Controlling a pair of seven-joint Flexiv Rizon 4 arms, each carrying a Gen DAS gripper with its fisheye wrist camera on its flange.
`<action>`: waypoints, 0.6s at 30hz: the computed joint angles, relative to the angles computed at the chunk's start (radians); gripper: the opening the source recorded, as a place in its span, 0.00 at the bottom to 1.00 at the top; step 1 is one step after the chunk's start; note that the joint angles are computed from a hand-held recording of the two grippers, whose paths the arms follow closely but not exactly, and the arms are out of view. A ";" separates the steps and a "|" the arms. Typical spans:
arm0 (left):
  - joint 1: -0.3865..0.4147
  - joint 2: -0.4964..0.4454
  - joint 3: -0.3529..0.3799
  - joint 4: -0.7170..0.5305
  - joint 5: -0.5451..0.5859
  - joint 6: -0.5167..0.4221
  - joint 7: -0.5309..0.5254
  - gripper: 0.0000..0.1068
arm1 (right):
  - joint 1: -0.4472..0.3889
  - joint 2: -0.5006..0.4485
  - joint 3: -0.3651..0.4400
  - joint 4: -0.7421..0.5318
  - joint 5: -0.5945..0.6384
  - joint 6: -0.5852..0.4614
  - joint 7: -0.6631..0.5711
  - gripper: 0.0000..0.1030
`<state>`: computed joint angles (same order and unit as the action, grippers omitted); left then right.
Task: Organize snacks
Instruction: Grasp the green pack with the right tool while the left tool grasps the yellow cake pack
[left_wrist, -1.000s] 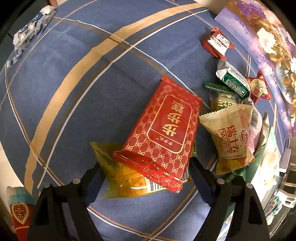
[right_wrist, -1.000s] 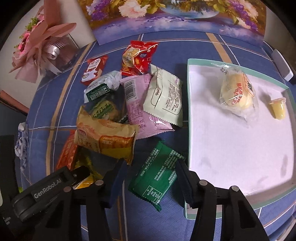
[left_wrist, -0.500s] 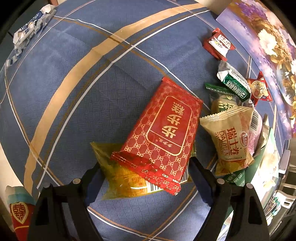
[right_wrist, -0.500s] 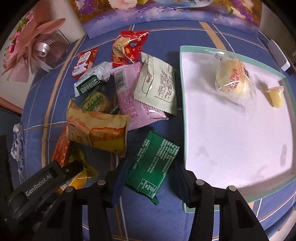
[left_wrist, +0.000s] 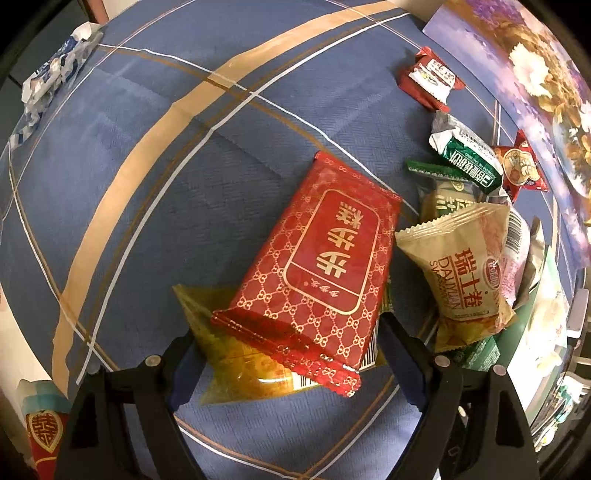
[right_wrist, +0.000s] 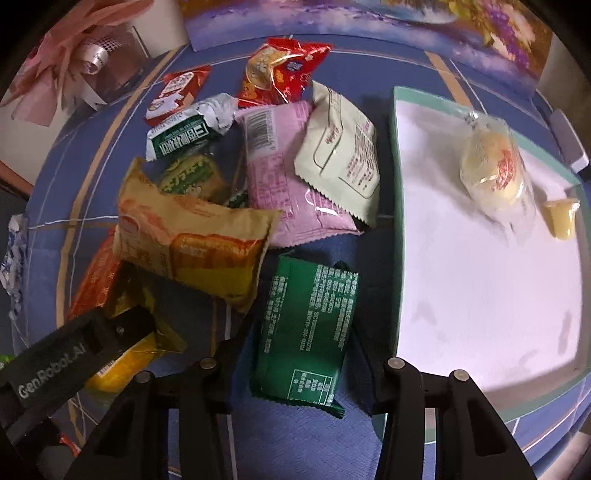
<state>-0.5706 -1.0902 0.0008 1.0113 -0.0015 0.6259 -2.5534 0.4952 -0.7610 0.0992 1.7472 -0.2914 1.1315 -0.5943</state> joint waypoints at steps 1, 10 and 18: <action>-0.002 -0.006 0.002 -0.011 0.002 -0.007 0.000 0.83 | 0.003 -0.001 -0.003 0.001 -0.002 0.002 0.002 0.49; -0.027 -0.077 0.019 -0.161 0.030 -0.100 0.008 0.83 | 0.059 -0.003 -0.049 0.023 -0.069 0.019 0.042 0.49; -0.035 -0.084 0.014 -0.192 0.039 -0.118 0.016 0.78 | 0.044 -0.002 -0.038 0.033 -0.076 0.035 0.043 0.47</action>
<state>-0.6053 -1.1747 0.0145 0.8196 0.0373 0.5084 -2.5374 0.5388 -0.7632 0.0615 1.7804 -0.3671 1.1666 -0.5514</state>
